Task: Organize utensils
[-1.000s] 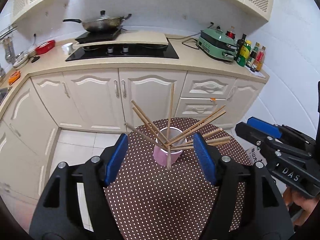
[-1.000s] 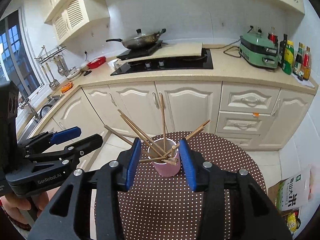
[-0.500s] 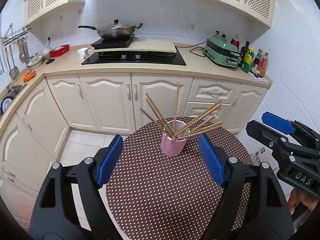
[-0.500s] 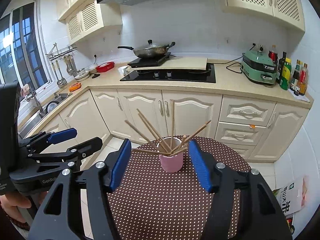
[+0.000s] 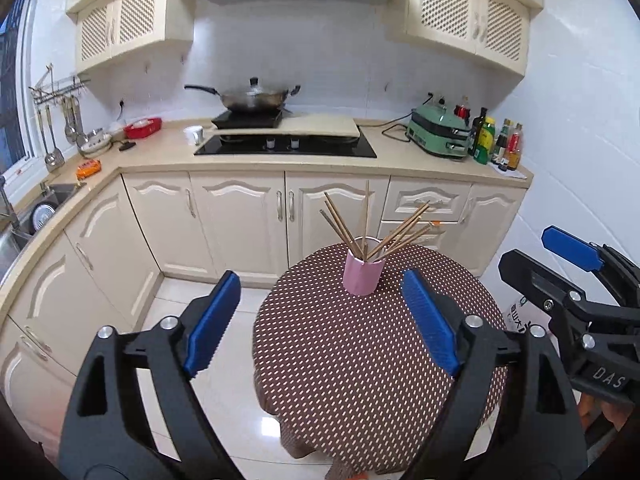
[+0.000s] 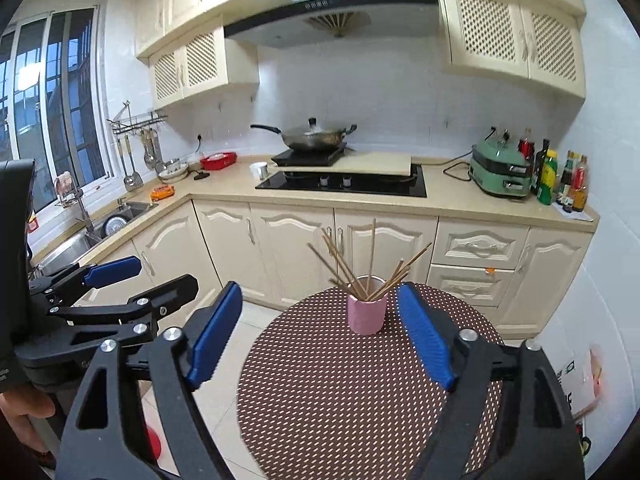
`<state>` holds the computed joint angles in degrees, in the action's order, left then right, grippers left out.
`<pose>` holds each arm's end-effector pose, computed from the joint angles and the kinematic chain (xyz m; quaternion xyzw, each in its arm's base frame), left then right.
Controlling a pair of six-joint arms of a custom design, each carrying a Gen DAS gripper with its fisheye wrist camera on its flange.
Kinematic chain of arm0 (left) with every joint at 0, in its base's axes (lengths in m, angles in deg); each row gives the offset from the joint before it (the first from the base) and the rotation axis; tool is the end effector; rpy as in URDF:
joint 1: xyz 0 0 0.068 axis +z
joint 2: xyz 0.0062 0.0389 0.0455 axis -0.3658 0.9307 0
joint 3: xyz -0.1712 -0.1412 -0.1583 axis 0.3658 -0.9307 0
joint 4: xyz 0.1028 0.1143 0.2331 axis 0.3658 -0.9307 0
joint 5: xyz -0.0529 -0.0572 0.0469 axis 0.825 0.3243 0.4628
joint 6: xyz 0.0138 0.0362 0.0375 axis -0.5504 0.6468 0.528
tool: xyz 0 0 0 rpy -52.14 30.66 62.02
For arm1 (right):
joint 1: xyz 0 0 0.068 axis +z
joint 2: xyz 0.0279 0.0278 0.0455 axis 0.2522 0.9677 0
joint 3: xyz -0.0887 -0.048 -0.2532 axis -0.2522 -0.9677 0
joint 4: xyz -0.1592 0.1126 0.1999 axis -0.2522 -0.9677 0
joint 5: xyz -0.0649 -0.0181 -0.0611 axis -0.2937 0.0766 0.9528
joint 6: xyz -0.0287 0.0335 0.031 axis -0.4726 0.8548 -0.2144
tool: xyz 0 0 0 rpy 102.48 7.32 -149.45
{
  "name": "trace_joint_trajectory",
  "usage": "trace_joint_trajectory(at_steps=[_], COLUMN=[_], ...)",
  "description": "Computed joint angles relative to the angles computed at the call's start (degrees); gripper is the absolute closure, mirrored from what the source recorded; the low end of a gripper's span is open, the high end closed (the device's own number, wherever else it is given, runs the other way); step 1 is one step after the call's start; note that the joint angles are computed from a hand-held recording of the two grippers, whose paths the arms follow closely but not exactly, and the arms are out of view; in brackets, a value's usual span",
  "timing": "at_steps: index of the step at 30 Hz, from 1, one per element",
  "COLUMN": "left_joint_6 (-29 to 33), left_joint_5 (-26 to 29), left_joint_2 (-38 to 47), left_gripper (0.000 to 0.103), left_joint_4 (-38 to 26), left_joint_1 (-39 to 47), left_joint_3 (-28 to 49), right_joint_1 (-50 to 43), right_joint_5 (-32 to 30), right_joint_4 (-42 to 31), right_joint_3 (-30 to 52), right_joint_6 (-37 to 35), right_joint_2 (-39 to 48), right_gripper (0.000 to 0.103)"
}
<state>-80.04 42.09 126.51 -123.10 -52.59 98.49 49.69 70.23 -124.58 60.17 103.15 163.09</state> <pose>0.2947 -0.1697 0.4582 0.1139 0.8706 -0.0842 0.4711 0.2907 0.1858 0.4575 -0.0148 0.8514 0.0517 0.5217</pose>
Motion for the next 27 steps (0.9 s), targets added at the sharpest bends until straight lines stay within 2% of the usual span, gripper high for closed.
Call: trace_joint_trajectory(at_steps=[7, 11, 15, 19, 24, 27], left_joint_6=[-0.51, -0.41, -0.46, 0.17, 1.45, 1.73], left_joint_5=[-0.83, -3.77, -5.31, -7.22, -5.7, -6.71], left_joint_2=[-15.72, -23.38, -27.26, -30.41, -31.97, -32.61], left_gripper=[0.016, 0.016, 0.015, 0.014, 0.013, 0.013], left_joint_4=[-0.84, -1.96, -3.16, -2.42, -1.56, -0.72], left_joint_1=[-0.34, -2.0, -3.2, -4.61, -3.02, -3.57], left_joint_3=[-11.02, -14.8, -16.09, -17.69, -18.6, -19.71], right_joint_1=[13.62, 20.11, 24.98, 27.41, 29.16, 29.9], right_joint_5=[14.81, 21.83, 27.9, 31.47, 33.91, 35.08], right_joint_4=[-3.92, -5.96, -7.32, -8.46, -9.05, -9.25], right_joint_3=[0.02, 0.19, 0.47, 0.85, 1.23, 0.75], right_joint_6=[4.6, 7.64, 9.99, 11.41, 12.28, 12.81], right_joint_2=[-2.66, -3.48, -3.42, -3.4, -2.96, -2.95], right_gripper=[0.017, 0.016, 0.015, 0.01, 0.009, 0.009])
